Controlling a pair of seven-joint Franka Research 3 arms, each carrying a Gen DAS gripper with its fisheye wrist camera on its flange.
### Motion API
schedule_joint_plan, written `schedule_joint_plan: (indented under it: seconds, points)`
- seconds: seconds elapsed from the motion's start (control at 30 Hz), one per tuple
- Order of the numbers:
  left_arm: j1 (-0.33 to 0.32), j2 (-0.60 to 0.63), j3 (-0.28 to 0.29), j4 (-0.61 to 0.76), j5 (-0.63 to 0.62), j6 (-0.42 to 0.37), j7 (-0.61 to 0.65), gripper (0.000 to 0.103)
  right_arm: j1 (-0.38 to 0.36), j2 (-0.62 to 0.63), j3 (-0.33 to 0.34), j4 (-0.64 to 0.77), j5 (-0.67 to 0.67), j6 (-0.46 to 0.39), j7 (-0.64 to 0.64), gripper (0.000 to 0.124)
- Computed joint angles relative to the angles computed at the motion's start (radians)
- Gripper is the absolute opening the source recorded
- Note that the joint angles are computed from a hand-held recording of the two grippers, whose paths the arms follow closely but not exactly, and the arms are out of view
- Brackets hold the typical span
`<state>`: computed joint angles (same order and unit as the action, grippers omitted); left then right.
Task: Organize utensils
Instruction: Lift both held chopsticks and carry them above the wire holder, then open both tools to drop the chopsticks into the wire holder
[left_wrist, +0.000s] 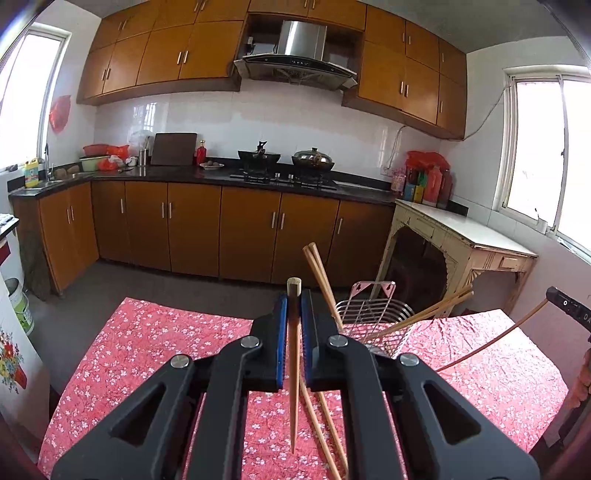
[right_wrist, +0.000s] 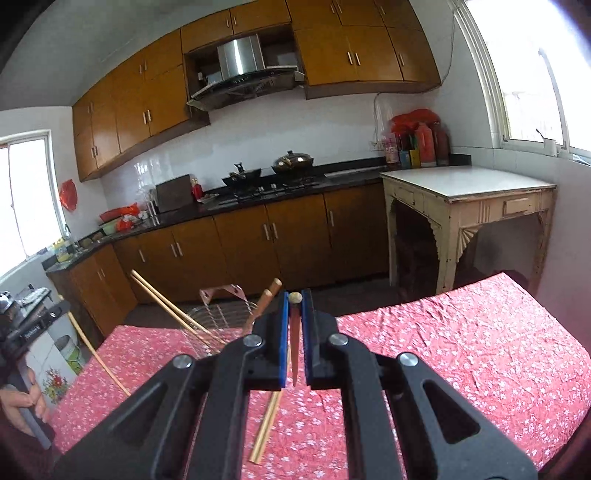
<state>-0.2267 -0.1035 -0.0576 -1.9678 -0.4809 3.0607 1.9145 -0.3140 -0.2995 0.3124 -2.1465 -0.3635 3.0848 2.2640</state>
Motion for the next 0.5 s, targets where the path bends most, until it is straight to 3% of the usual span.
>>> schedule_joint_plan:
  seconds: [0.23,0.33,0.4,0.5]
  points:
    - [-0.026,0.016,-0.014,0.095,-0.036,-0.005,0.025,0.007,0.201,0.022,-0.136,0.095,0.173,0.000,-0.190,0.008]
    - [-0.015,0.051,-0.042,0.164,-0.017,0.003,-0.017,0.007,0.170,0.065,-0.095,0.175,0.153,-0.014,-0.185,0.008]
    - [0.013,0.084,-0.074,0.209,0.096,0.029,-0.133,0.007,0.154,0.115,-0.072,0.250,0.102,-0.039,-0.153,0.008]
    - [0.036,0.149,-0.086,0.286,0.372,0.067,-0.408,0.007,0.163,0.202,-0.069,0.366,0.016,-0.097,-0.103,0.008]
